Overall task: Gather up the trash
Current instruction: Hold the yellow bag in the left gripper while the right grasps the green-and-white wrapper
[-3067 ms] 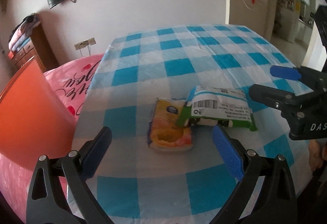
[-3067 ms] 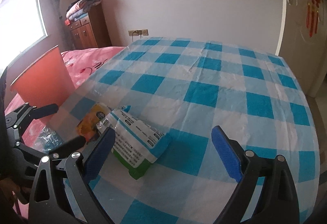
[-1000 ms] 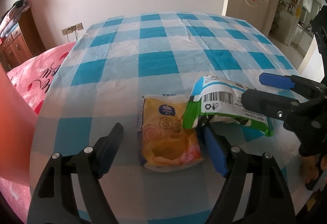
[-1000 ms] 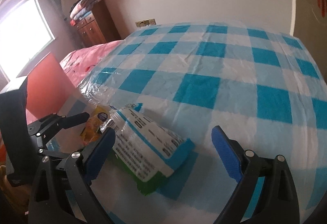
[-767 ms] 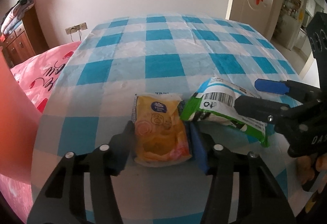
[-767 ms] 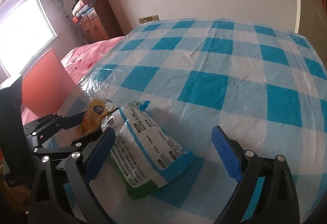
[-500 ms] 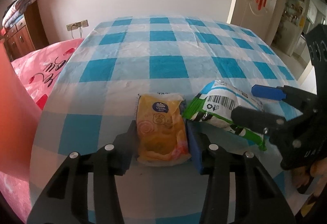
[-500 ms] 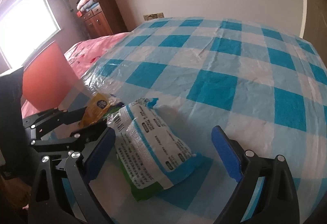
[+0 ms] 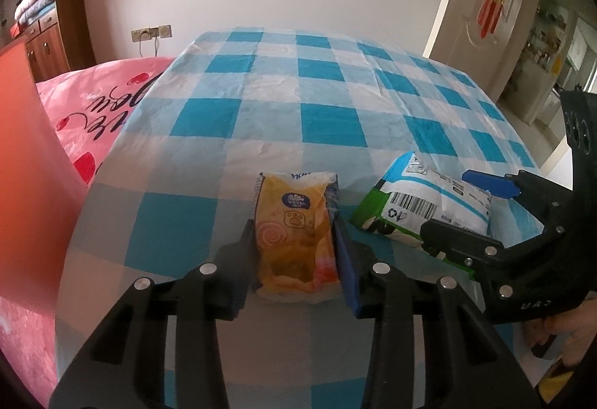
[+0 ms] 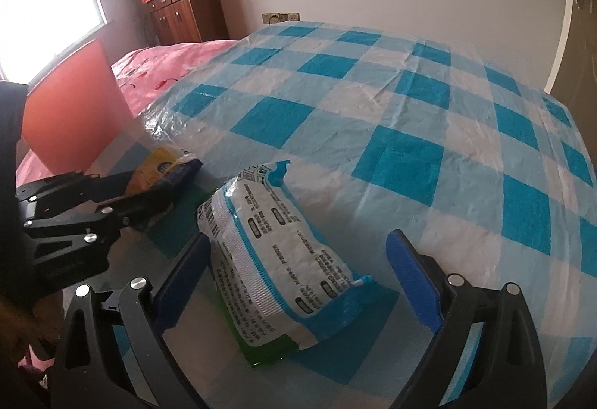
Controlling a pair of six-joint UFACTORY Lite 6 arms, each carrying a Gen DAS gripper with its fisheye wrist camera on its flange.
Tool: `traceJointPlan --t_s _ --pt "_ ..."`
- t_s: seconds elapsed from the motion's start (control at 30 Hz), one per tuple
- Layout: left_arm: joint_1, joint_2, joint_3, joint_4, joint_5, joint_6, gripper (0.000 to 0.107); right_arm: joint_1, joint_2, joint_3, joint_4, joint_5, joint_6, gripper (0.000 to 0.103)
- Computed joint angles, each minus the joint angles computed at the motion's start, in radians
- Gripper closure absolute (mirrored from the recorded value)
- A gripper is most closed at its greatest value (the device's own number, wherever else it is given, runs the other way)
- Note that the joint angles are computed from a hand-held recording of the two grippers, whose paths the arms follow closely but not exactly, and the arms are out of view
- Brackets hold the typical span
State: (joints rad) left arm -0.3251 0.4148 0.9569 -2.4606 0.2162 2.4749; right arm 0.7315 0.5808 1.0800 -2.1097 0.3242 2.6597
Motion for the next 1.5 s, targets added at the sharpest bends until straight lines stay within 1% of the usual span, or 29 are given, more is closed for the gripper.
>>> traceJointPlan --t_s 0.2,0.3,0.4,0.47,0.7,0.77,0.8,0.93,1.03,1.13,1.3,1.43,1.5 --pt "0.041 -0.014 -0.015 0.120 0.023 -0.108 0.066 0.017 0.027 0.041 0.149 0.003 -0.168 0.008" --pt "0.062 -0.018 -0.020 0.175 0.034 -0.154 0.066 0.035 0.049 0.076 0.268 0.011 -0.303 0.008" --pt "0.093 -0.026 -0.029 0.230 0.046 -0.194 0.066 0.054 0.076 0.116 0.418 0.041 -0.461 0.009" --pt "0.110 -0.033 -0.035 0.262 0.056 -0.217 0.066 0.062 0.085 0.129 0.461 0.057 -0.504 0.013" --pt "0.156 -0.066 -0.073 0.326 0.086 -0.238 0.066 0.077 0.081 0.124 0.434 0.070 -0.474 0.027" --pt "0.162 -0.076 -0.083 0.322 0.092 -0.225 0.066 0.085 0.078 0.118 0.430 0.080 -0.459 0.033" --pt "0.166 -0.081 -0.088 0.330 0.098 -0.229 0.066 0.090 0.075 0.114 0.429 0.085 -0.450 0.037" --pt "0.181 -0.096 -0.103 0.367 0.119 -0.256 0.066 0.099 0.053 0.083 0.385 0.094 -0.364 0.047" --pt "0.187 -0.111 -0.114 0.391 0.130 -0.274 0.066 0.106 0.041 0.066 0.372 0.102 -0.313 0.051" --pt "0.195 -0.131 -0.124 0.417 0.141 -0.294 0.066 0.111 0.031 0.059 0.388 0.098 -0.314 0.054" --pt "0.202 -0.170 -0.135 0.471 0.144 -0.345 0.066 0.110 0.000 0.030 0.402 0.082 -0.280 0.054" --pt "0.200 -0.211 -0.142 0.508 0.133 -0.377 0.066 0.101 -0.054 -0.022 0.320 0.047 -0.144 0.054" --pt "0.197 -0.235 -0.143 0.530 0.123 -0.397 0.066 0.098 -0.079 -0.038 0.301 0.035 -0.112 0.054"
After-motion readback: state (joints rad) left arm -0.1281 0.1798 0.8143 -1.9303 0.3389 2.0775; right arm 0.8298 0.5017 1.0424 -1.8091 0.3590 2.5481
